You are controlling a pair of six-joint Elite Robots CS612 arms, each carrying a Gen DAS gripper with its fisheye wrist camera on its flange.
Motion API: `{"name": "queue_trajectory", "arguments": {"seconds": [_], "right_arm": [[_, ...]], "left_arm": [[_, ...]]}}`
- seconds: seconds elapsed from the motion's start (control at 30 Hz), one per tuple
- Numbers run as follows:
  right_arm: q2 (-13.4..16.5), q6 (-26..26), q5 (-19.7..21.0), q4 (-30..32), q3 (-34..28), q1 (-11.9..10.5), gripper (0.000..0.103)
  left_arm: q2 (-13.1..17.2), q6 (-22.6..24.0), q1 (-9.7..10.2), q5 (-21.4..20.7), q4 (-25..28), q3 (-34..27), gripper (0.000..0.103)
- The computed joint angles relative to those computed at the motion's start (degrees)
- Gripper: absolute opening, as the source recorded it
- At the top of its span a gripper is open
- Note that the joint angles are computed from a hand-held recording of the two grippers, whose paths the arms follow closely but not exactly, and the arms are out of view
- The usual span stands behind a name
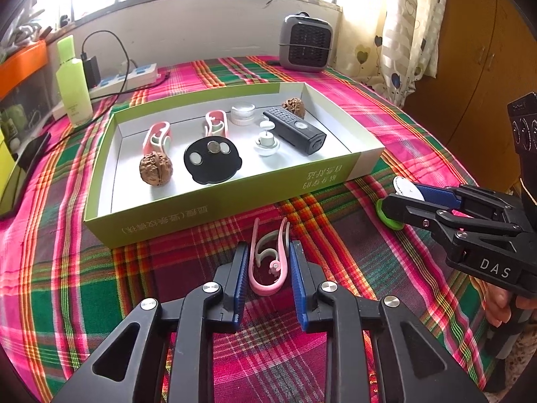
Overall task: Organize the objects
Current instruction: 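Lift the green-based container and pink clip off the tablecloth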
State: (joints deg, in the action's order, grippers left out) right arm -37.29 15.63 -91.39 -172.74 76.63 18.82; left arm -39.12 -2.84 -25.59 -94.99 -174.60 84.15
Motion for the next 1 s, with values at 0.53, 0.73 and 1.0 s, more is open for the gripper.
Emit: {"name": "queue_trajectory", "arguments": {"seconds": [0.53,0.73,1.0], "right_arm": [[0.1,-0.5,0.7,-0.7,-0.1,0.4,0.036],[0.1,-1.1,1.3,-1.4,-0.4,0.6,0.036],[0.1,-1.8,1.8,-2.1,-0.9,0.6,0.036]], "left_arm": [[-0.6,-1.5,0.05,0.7,-1.9,1.0,0.022],[-0.9,-1.8,0.1,0.7,-2.9,1.5,0.022],[-1.3,-2.9,0.43,0.5,-4.2,1.7,0.022]]}}
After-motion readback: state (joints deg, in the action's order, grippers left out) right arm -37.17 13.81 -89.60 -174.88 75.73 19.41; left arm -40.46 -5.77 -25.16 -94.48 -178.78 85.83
